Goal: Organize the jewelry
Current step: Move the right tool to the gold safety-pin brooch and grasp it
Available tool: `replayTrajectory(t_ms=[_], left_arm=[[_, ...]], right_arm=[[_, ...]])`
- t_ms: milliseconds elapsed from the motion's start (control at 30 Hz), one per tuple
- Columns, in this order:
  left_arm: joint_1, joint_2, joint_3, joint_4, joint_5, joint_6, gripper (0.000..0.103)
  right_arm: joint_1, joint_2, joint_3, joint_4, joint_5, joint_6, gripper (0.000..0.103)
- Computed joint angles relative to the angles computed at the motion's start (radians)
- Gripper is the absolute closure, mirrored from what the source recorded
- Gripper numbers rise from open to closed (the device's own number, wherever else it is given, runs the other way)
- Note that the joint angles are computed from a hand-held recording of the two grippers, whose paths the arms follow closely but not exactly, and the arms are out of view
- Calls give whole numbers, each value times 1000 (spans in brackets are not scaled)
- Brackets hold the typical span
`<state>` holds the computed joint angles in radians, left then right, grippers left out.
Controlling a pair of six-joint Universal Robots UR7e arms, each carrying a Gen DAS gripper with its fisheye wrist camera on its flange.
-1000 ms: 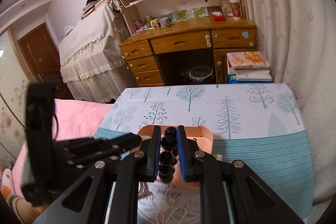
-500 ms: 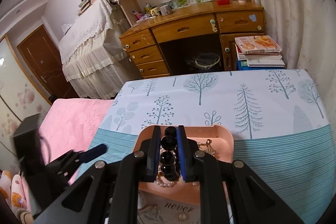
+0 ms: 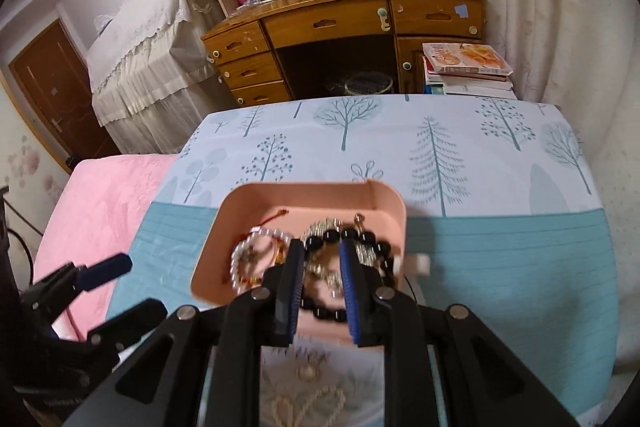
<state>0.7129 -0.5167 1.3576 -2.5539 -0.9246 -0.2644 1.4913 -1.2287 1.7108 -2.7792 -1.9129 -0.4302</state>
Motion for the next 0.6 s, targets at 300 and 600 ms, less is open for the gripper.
replayTrajectory(t_ms=[300,600], left_arm=[[-93,-86,157,-93,56,15,25],[-144,-131,296,-185,58,-50,18]], right_arm=[[0,-172,191,-23,57,-21,84],[-20,-303,363,-31,98,-75,84]])
